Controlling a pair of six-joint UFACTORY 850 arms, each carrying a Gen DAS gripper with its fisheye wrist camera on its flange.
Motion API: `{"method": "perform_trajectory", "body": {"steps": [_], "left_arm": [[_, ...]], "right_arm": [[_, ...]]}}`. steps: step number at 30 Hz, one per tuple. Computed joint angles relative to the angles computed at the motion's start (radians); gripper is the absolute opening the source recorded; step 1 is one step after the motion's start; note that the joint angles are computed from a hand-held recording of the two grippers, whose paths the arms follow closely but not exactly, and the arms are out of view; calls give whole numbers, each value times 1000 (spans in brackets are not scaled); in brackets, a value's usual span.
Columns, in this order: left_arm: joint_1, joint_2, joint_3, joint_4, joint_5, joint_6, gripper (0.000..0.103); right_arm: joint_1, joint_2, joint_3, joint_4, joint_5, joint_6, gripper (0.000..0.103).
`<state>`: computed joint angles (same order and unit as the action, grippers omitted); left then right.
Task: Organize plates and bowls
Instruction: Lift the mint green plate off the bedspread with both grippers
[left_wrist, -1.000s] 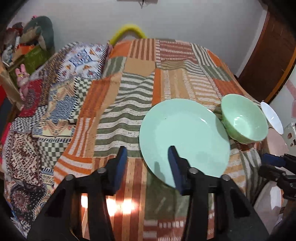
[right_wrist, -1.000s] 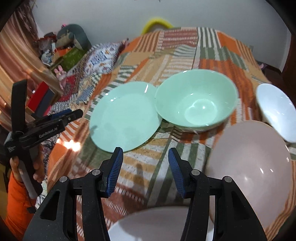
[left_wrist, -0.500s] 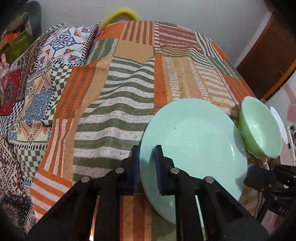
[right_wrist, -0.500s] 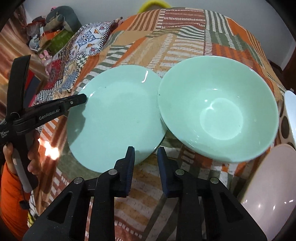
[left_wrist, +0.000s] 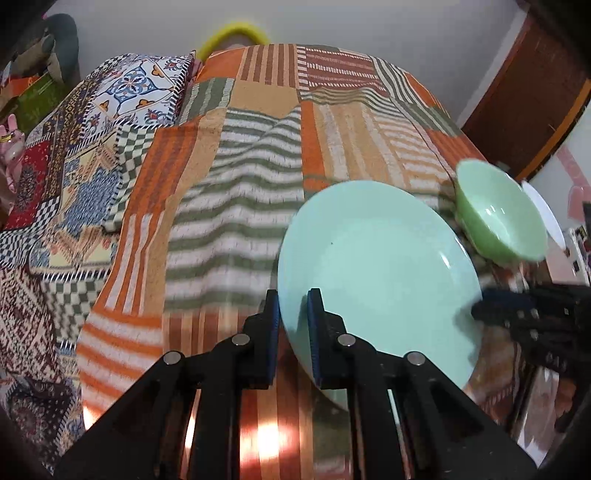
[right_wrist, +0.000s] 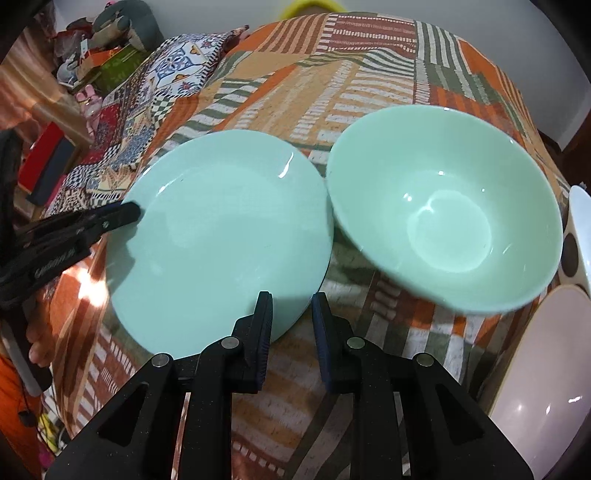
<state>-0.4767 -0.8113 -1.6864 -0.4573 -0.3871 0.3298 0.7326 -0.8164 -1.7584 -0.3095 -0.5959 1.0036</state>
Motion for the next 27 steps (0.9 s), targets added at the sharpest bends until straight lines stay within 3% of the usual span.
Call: {"method": "perform_trajectory", "body": {"steps": [5,10,16,27], "left_arm": [[11,63,111,-113,-1,102,15],[30,56,113,-230,-30,175,16],[16,23,65,-130,-6,117,17],[11,49,100,-149,13,109,18]], "right_arm": [[5,8,13,4,24,-2,20],[-8,3,15,61,41,-30,20],[-9,-25,-29,66,16,-57,20],[4,-2,-4,45,24,-48,21]]}}
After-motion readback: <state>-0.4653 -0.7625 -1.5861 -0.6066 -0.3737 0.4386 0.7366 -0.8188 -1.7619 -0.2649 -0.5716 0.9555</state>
